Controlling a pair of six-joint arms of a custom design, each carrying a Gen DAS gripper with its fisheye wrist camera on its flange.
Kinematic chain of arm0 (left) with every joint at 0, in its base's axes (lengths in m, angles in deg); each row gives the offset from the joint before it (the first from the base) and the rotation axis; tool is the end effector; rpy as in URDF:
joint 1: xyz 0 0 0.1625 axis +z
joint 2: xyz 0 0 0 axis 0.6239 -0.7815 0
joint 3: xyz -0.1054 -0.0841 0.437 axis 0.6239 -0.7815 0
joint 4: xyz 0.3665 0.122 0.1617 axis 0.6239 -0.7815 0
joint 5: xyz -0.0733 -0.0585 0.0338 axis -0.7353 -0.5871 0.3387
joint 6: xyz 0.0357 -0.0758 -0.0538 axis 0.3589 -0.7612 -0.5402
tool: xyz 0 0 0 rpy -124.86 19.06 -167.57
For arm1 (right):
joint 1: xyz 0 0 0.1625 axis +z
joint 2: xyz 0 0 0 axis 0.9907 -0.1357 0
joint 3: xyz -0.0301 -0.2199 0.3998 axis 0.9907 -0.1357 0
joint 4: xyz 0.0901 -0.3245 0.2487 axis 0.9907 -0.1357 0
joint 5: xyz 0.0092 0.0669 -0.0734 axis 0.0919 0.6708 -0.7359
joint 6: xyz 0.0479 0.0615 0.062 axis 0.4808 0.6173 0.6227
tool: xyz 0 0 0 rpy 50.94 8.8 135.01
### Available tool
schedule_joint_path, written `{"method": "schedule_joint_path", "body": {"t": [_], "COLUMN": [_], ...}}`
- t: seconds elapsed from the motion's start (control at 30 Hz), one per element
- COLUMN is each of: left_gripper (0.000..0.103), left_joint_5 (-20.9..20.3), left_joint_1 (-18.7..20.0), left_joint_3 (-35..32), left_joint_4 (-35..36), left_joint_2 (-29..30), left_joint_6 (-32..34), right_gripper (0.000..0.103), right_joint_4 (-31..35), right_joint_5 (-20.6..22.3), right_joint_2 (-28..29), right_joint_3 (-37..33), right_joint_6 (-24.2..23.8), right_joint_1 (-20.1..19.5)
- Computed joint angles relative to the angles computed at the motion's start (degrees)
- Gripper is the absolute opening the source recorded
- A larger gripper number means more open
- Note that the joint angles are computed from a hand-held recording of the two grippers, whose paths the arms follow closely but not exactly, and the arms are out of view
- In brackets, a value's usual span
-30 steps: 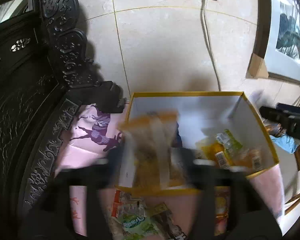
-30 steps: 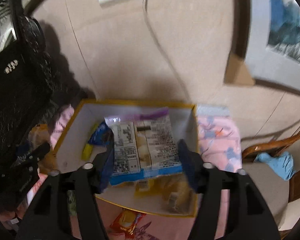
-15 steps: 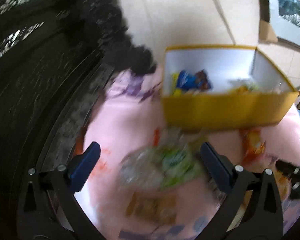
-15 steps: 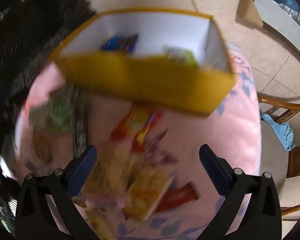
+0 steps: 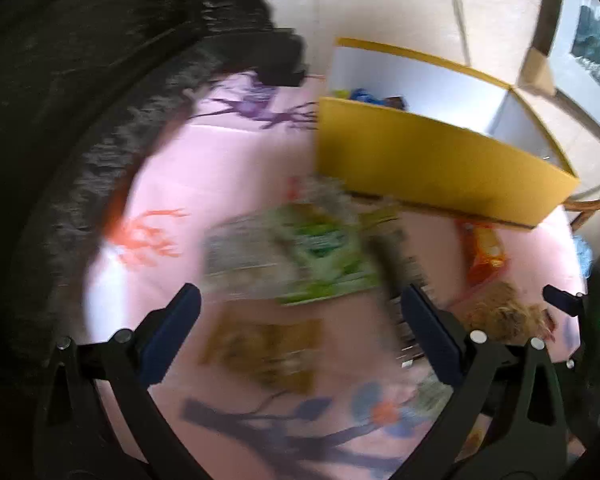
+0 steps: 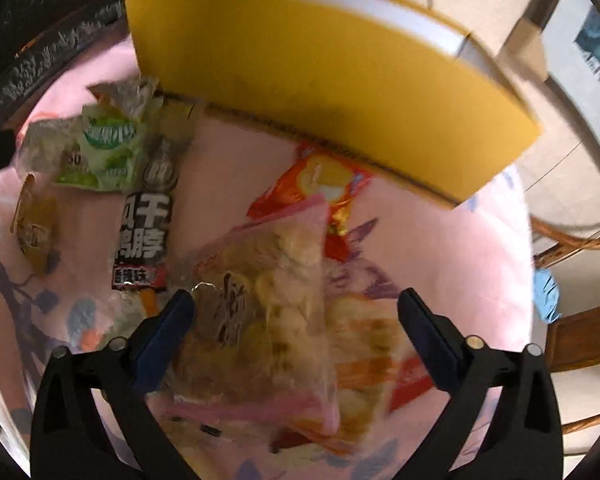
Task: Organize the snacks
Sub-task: 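Grasp the duck snack stick with the left tool while the right reaches for the cracker bag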
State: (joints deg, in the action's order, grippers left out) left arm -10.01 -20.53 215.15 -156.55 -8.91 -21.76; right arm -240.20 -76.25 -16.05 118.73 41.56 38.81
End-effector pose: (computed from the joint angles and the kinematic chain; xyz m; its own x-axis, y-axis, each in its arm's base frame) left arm -0.2891 -0.3085 0.1990 -0.6998 0.0839 -0.7094 0.4503 0.8227 -0.3469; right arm 0.2428 -0.2998 0.2007 -0.6332 -0.0918 0.7685 -0.4054 0.8852 -0.2284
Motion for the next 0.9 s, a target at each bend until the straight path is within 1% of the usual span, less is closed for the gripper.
{"method": "schedule_joint_path", "body": {"t": [0.07,0.1,0.13,0.17,0.2,0.23,0.27,0.3,0.33,0.37,0.4,0.43,0.47,0.5,0.53,0.6,0.73,0.77,0.87,0.9], "left_gripper": [0.101,0.101,0.101,0.101,0.101,0.101,0.101,0.087,0.065,0.058,0.055,0.049,0.044,0.037,0.031,0.029,0.029,0.029,0.029,0.029], "left_joint_5": [-0.53,-0.74,-0.97,-1.18,-0.89,-0.90,-2.14,-3.30,-4.46,-4.46,-3.84,-4.18,-5.14,-5.83,-6.59,-6.37,-6.76,-6.75,-6.58,-6.23], "left_joint_1": [0.82,1.32,1.72,2.17,2.71,3.27,4.72,5.87,6.65,6.37,5.86,5.64,5.56,5.56,5.63,4.93,2.81,1.69,-1.84,-2.79], "left_joint_3": [0.03,-0.34,-0.84,-0.91,-0.86,-1.24,-2.28,-3.04,-2.74,-1.36,-0.45,-0.57,-0.59,-0.47,-0.25,0.16,0.56,0.62,1.54,1.42], "left_joint_4": [-4.33,-5.65,-6.72,-10.19,-13.20,-14.29,-14.58,-13.96,-15.75,-19.93,-21.72,-21.39,-21.52,-21.49,-21.82,-19.79,-15.88,-13.88,-11.30,-9.07], "left_joint_2": [3.47,5.58,7.40,9.76,11.85,14.03,16.68,18.33,19.13,19.23,19.41,19.45,18.98,18.29,17.75,16.64,13.75,12.18,6.76,5.23], "left_joint_6": [3.21,4.68,5.98,9.45,12.51,14.14,15.94,16.10,16.81,17.68,18.02,18.38,18.88,18.45,18.01,16.48,12.70,11.40,8.81,7.21], "right_gripper": [0.072,0.070,0.064,0.057,0.053,0.047,0.044,0.042,0.040,0.037,0.036,0.034,0.033,0.033,0.033,0.031,0.026,0.026,0.025,0.024], "right_joint_4": [2.46,3.15,3.76,4.03,3.78,4.27,4.73,5.40,6.19,6.51,7.15,7.36,7.49,7.88,8.52,8.16,10.24,10.97,11.67,11.90], "right_joint_5": [2.01,3.07,4.14,5.17,6.42,8.42,9.54,10.50,11.72,12.99,15.31,16.32,16.53,15.88,15.16,15.72,16.51,16.81,17.60,18.04], "right_joint_2": [-3.44,-4.89,-6.17,-7.14,-8.31,-10.00,-10.94,-11.73,-13.05,-14.23,-16.03,-16.66,-17.25,-17.54,-18.29,-19.09,-21.42,-22.07,-23.43,-23.85], "right_joint_3": [0.24,0.39,0.45,0.55,0.73,0.71,0.75,0.53,0.51,0.58,0.71,0.97,1.05,1.09,1.30,1.66,0.97,0.68,0.45,0.57], "right_joint_6": [0.82,1.33,1.48,1.76,1.59,2.04,2.74,3.55,3.93,4.20,4.77,5.64,5.75,5.86,6.00,5.76,6.20,6.54,6.72,7.13], "right_joint_1": [-0.74,-1.11,-1.47,-1.72,-2.07,-2.61,-2.77,-2.75,-2.94,-3.32,-4.26,-4.18,-4.23,-3.78,-3.04,-3.12,-1.97,-1.64,-0.74,-0.78]}}
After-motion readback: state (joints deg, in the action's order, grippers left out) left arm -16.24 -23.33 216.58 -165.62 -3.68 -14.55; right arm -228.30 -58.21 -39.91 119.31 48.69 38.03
